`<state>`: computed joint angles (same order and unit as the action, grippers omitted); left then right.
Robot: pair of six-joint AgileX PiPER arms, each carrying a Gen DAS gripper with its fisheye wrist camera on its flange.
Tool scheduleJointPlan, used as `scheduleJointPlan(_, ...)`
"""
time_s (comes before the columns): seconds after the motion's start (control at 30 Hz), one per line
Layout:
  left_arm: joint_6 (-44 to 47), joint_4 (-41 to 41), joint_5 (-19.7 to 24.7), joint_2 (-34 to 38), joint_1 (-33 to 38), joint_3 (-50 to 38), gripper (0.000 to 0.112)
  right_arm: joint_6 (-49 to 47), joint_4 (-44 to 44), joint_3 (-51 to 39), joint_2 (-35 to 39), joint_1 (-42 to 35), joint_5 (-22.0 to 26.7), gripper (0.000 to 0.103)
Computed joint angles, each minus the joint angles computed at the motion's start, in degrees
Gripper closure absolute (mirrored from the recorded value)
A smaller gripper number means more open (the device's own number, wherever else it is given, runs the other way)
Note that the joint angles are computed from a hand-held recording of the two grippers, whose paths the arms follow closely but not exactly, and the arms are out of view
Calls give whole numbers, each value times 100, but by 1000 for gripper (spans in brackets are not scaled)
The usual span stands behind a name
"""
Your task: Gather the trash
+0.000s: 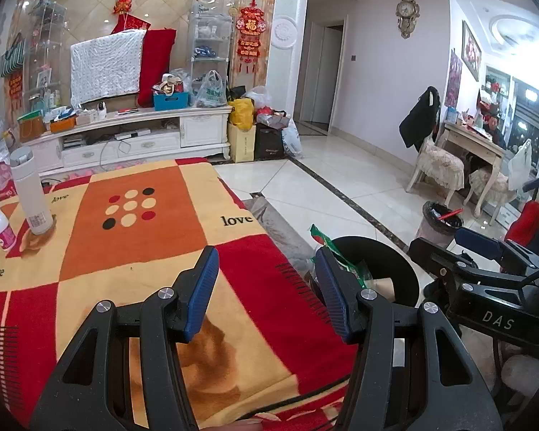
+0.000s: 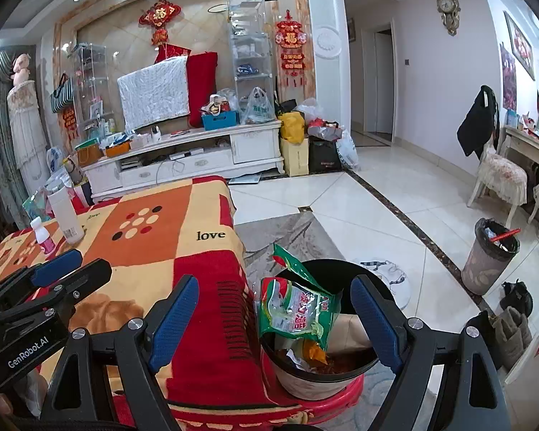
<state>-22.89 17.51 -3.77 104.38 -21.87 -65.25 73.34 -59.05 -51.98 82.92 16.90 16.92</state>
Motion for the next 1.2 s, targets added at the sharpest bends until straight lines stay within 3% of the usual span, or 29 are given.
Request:
scheduleJointPlan(0.53,-1015,998,24,29,12,2,58,11,-1,57,41,-43,-83,18)
scheduleJointPlan(0.7,-1783,1792,-10,21,31,16,58,-38,47,48,55,-50,-88,18)
scheduleJointPlan(0.83,-1674,1687,18,13,21,20,58,-42,51,46,50,-51,-87,18)
scheduleJointPlan(0.97,-2763,2783,-7,25,69,1,58,-38,49,49,59,-46,-78,18)
scheduleJointPlan(1.2,-2897,2974,-18,19,79,20,58,140,-78,145,63,-37,-96,18)
